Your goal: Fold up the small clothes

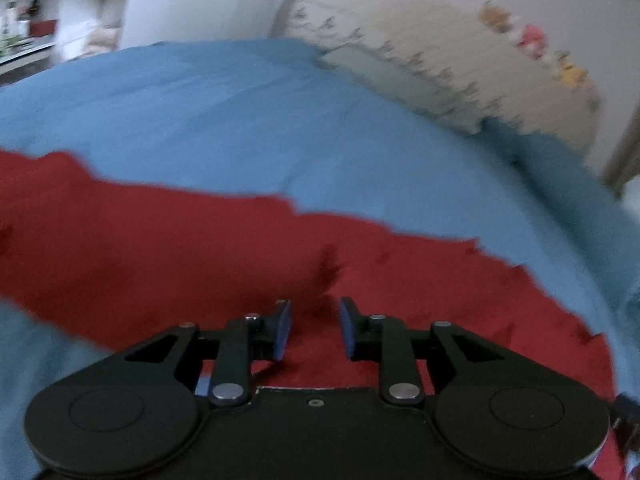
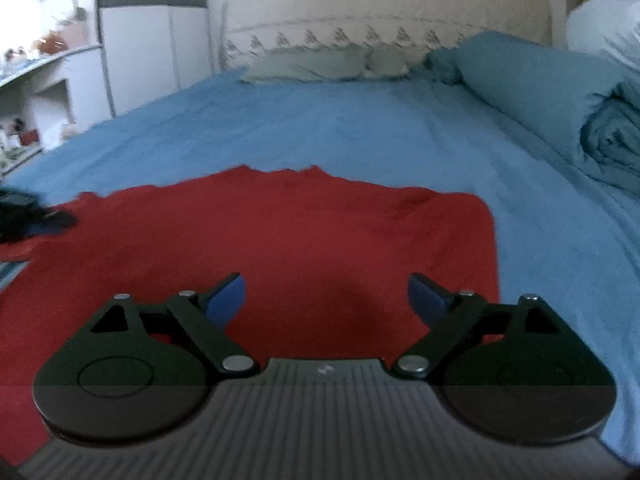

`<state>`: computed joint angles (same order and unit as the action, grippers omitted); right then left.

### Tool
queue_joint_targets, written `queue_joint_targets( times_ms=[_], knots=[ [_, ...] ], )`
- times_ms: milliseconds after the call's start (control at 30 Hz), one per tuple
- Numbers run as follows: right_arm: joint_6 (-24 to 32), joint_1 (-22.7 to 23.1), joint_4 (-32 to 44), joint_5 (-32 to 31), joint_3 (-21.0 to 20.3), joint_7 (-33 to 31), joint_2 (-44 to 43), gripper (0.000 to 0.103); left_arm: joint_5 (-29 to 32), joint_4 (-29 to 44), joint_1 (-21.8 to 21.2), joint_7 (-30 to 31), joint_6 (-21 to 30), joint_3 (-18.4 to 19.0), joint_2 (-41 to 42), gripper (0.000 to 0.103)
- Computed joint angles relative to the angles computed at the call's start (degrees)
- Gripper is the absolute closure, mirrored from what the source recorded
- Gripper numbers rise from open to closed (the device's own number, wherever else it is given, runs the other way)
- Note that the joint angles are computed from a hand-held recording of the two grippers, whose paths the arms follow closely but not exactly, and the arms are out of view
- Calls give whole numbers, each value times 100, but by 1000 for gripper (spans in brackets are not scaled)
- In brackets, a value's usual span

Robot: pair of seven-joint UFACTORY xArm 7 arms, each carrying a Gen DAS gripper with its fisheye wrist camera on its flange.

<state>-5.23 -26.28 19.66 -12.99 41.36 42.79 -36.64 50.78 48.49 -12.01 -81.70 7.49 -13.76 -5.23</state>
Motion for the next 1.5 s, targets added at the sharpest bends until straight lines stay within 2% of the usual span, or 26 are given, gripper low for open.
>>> queue_joint_targets(
  times_ms=[100, 167, 200, 267, 300, 333, 367, 400, 433, 467, 533, 567, 667, 700, 733, 767, 833, 867, 933, 1000, 1100, 1200, 1300, 1400, 1500],
  knots=[
    [178, -323, 193, -105, 35, -100, 407, 0, -535, -385, -49, 537, -161, 86, -343, 71],
    [430, -525, 169, -175, 140, 11, 358, 0, -887, -437, -115, 1031, -172, 80, -465, 51],
    [445, -557, 51, -188, 123, 156, 253, 0, -880, -468, -31, 1059, -313, 15, -487, 46],
    [133, -233, -318, -138, -325, 266, 137, 0, -966, -406, 79, 1178, -591, -104, -454, 38],
    [178, -162, -410, 7, -338, 224, -10, 0, -1080, -324, 76, 1310, -648, -144, -392, 37],
    [435, -303, -389, -87, -111, 418, -293, 0, -1154, -226, 100, 1415, -707, -208, -307, 32],
    [452, -523, -369, -148, 151, 575, -508, 0, -1189, -68, 141, 1518, -785, -295, -154, 28],
    [229, -614, -348, -233, 180, 612, -495, 0, -1171, 96, 197, 1580, -815, -387, 21, 24],
    [-78, -699, -306, -285, 170, 564, -369, 0, -1238, 322, 139, 1702, -730, -411, 241, 14],
    [-292, -954, -145, -297, 327, 482, -175, 0, -1258, 557, 32, 1742, -556, -382, 464, 11],
    [-470, -1864, 367, -248, 1067, 331, 222, 0, -925, 880, -136, 1468, -432, -235, 812, 11],
    [-501, -2304, 609, -230, 1425, 237, 458, 0, -965, 1018, -217, 1538, -335, -184, 997, 11],
    [-73, -3393, 1240, -221, 2415, 41, 1056, 0, -1274, 1257, -399, 1921, 134, -72, 1323, 11],
    [6, -3621, 1342, -237, 2607, -90, 1343, 0, -1203, 1269, -470, 1961, 134, 23, 1374, 11],
    [-154, -3708, 1293, -364, 2639, 19, 1391, 0, -941, 1234, -640, 1855, 3, 249, 1374, 10],
    [-267, -3707, 1236, -333, 2618, 22, 1355, 0, -918, 1191, -650, 1963, -21, 262, 1342, 10],
    [-129, -3408, 1215, -273, 2356, -48, 1356, 0, -1278, 1075, -678, 2359, 12, 276, 1212, 10],
    [-158, -3095, 1120, -265, 2094, -80, 1279, 0, -1436, 934, -705, 2449, -5, 308, 1059, 10],
    [-417, -2695, 903, -252, 1760, -190, 1110, 0, -1431, 650, -831, 2321, -58, 471, 697, 10],
    [-470, -1886, 493, -41, 1202, -245, 622, 0, -1264, 310, -792, 2167, -66, 485, 225, 9],
    [-345, -352, -49, 242, 46, -347, 84, 0, -1373, -353, -604, 2256, 84, 379, -782, 3],
    [310, 824, -378, 420, -603, -243, -823, 0, -1752, -959, -478, 2361, 403, 386, -1888, 0],
    [1187, 1417, -232, 289, -610, -28, -1559, 0, -2343, -1396, -613, 2721, 745, 724, -2767, 0],
    [2073, 1816, 275, 153, -483, 164, -1710, 0, -2612, -1730, -355, 2853, 943, 848, -3427, 0],
    [2533, 2097, 818, 72, -335, 370, -1437, 0, -2835, -1977, 57, 2892, 1129, 922, -3783, 0]
  ],
)
